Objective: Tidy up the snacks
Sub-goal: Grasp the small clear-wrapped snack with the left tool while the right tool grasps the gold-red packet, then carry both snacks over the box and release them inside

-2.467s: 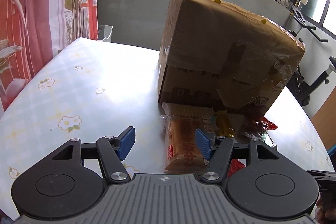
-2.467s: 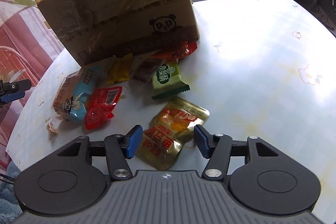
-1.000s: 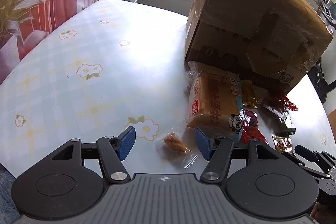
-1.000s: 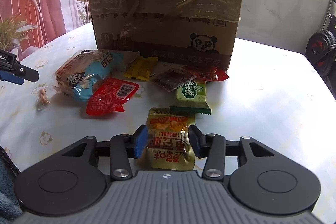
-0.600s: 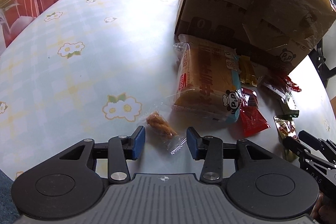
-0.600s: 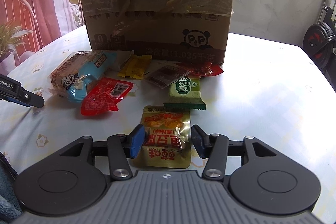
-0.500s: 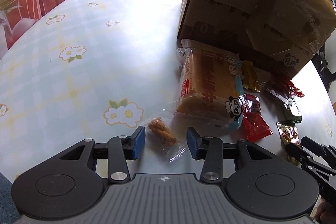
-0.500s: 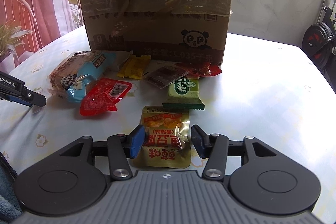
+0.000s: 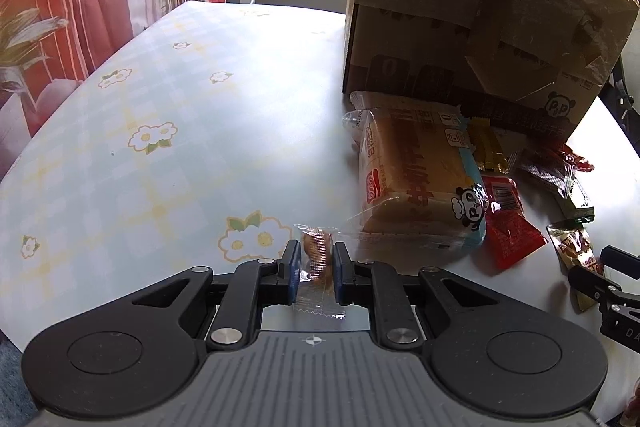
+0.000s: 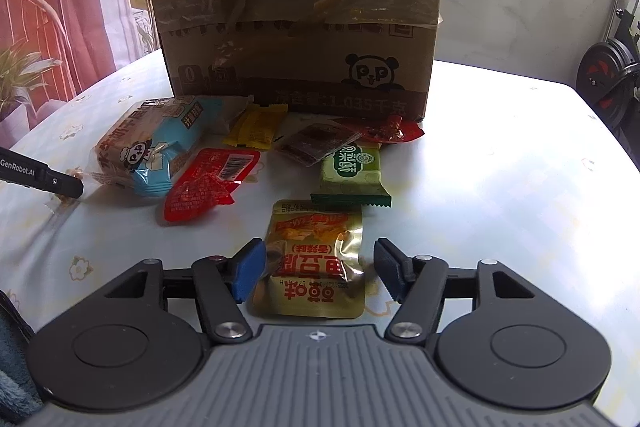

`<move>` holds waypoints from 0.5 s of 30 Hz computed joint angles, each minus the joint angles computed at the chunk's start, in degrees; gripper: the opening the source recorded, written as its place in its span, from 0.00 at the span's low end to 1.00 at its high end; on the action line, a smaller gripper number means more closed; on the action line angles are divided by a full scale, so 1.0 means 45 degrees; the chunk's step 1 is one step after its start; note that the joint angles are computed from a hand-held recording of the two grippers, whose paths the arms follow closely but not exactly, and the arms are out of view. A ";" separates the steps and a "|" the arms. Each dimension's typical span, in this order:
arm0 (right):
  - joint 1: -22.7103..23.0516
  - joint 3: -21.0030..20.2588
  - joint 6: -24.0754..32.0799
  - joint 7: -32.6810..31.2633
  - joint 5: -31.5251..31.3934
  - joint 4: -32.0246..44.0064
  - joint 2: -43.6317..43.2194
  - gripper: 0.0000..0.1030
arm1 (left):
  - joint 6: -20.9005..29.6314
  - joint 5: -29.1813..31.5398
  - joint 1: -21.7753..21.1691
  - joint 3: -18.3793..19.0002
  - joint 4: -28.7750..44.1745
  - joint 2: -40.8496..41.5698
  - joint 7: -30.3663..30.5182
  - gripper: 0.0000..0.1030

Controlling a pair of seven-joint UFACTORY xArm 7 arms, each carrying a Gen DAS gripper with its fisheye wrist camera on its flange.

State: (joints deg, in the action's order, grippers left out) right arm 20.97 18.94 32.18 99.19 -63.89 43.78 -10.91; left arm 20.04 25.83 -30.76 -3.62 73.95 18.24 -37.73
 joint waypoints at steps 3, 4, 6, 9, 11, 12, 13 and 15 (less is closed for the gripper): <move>0.0004 -0.0025 0.0024 -0.0110 0.0012 0.0073 0.0119 0.69 | -0.0373 0.0536 -0.0196 0.0344 -0.0050 -0.0095 -0.0636 0.17; 0.0014 -0.0028 0.0083 -0.0201 -0.0012 0.0129 0.0188 0.69 | -0.0470 0.0626 -0.0191 0.0389 -0.0065 -0.0113 -0.0767 0.17; 0.0045 -0.0081 0.0137 -0.0472 -0.0069 0.0227 0.0321 0.72 | -0.0540 0.0862 -0.0239 0.0515 -0.0090 -0.0168 -0.1109 0.17; 0.0095 -0.0176 0.0090 -0.0667 -0.0187 0.0296 0.0433 0.73 | -0.0795 0.1182 -0.0217 0.0609 -0.0221 -0.0307 -0.1576 0.17; 0.0115 -0.0243 0.0008 -0.0706 -0.0259 0.0273 0.0427 0.72 | -0.1058 0.1430 -0.0229 0.0683 -0.0235 -0.0315 -0.1876 0.17; 0.0120 -0.0264 -0.0037 -0.0727 -0.0296 0.0258 0.0418 0.72 | -0.1184 0.1546 -0.0238 0.0717 -0.0259 -0.0334 -0.1999 0.17; 0.0116 -0.0290 -0.0120 -0.0728 -0.0330 0.0228 0.0392 0.71 | -0.1314 0.1592 -0.0206 0.0708 -0.0296 -0.0361 -0.2036 0.17; 0.0078 -0.0326 -0.0366 -0.0674 -0.0448 0.0154 0.0317 0.56 | -0.1538 0.1704 -0.0210 0.0734 -0.0334 -0.0378 -0.2160 0.17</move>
